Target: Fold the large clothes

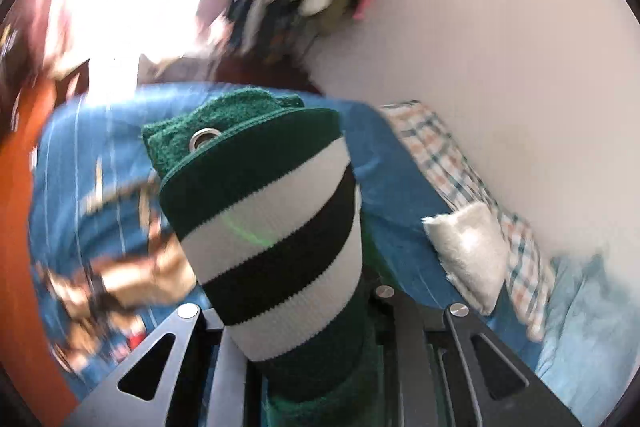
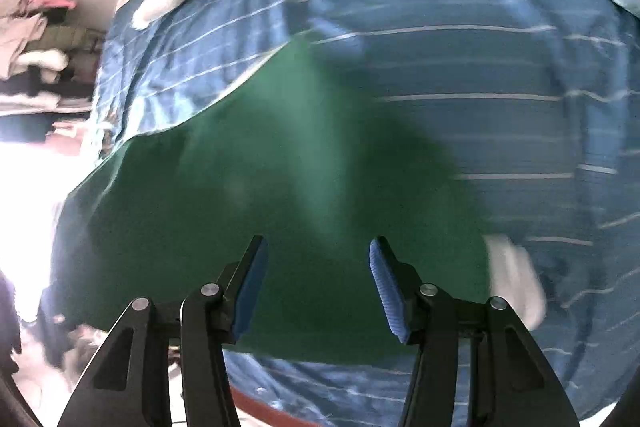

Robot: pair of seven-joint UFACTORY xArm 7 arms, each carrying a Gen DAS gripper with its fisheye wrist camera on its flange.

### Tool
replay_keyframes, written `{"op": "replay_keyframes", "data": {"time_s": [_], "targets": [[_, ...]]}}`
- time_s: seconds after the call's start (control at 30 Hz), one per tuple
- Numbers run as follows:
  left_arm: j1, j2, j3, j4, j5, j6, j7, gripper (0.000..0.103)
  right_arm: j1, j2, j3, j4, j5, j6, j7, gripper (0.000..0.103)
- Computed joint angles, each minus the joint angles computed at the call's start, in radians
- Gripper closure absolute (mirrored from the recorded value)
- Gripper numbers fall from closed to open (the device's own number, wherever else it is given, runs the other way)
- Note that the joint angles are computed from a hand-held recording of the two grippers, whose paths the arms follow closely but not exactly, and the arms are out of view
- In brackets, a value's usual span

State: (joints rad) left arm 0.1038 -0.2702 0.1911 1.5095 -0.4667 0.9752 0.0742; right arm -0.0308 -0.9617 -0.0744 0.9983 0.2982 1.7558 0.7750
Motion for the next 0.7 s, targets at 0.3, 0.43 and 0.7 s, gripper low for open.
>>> {"op": "replay_keyframes", "data": {"time_s": [0.3,0.43,0.7], "targets": [[-0.234,-0.161,-0.138,-0.087,-0.070,0.124,0.091,0.090,-0.150,-0.268,-0.124,-0.295,-0.015,0.144,0.030,0.048],[-0.374,-0.229,-0.212,-0.243,-0.148,0.180,0.073,0.090,-0.182,-0.320,-0.199,-0.330,-0.011,0.137,-0.014,0.048],[-0.506,-0.253,-0.306,-0.445,-0.134,0.222,0.039,0.088,-0.229,-0.283,-0.256,-0.379,0.034,0.116,-0.097,0.050]]}}
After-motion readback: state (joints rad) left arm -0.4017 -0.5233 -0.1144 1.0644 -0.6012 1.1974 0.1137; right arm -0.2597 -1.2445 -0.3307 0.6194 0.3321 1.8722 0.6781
